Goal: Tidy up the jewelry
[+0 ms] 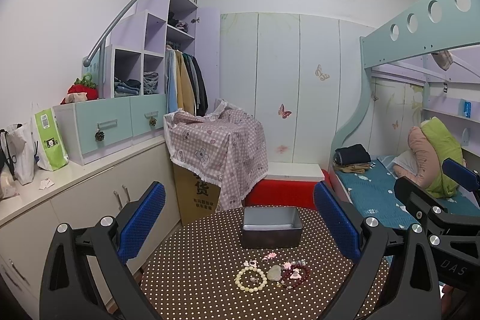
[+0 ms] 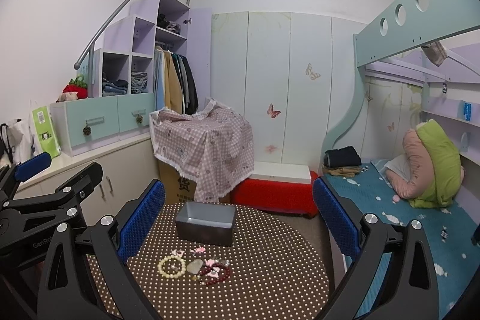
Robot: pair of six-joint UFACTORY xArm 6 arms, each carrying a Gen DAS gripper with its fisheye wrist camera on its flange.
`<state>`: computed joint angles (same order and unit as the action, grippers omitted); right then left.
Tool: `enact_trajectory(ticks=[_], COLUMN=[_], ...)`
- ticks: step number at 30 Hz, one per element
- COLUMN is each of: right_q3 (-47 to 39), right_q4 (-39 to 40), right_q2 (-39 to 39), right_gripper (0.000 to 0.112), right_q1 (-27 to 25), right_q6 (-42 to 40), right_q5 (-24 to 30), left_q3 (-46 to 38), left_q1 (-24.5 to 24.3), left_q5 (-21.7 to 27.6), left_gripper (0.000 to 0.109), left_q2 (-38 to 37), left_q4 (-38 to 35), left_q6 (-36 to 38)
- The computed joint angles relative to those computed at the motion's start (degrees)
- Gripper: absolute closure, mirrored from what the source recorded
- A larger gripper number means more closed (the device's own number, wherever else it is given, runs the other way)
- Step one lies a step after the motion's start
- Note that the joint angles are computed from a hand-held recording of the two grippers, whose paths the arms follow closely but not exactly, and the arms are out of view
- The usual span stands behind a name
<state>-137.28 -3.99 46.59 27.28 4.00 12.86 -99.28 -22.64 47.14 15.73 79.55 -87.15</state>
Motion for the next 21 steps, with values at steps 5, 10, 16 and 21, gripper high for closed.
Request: enact_trajectory(ticks=[5, 10, 16, 21], right_q3=[0.35, -0.26, 0.25, 0.0], right_q4=[-0.43, -0.25, -0.46, -0.51], right_q2=[0.14, 0.41, 0.24, 0.37], right_gripper=[0.017, 0.017, 0.017, 0.017], right_q1=[-0.01, -0.07, -0.04, -0.02], right_q6=[0.37, 0.12, 0.24, 0.38], right_q5=[-0.64, -0.14, -0.51, -0.22], left_q3=[-0.01, 0.04, -0.28, -0.23], left_q1=[0.03, 0.06, 0.05, 0.12], left_q5=[-0.12, -0.19, -0.19, -0.2], left_gripper=[0.013, 0.012, 0.013, 0.012], left_q2=[-0.07, -0.02, 0.27, 0.13], left_q4=[-0.07, 0.22, -0.02, -0.33], left_q6=[0.12, -0.15, 0.05, 0.36])
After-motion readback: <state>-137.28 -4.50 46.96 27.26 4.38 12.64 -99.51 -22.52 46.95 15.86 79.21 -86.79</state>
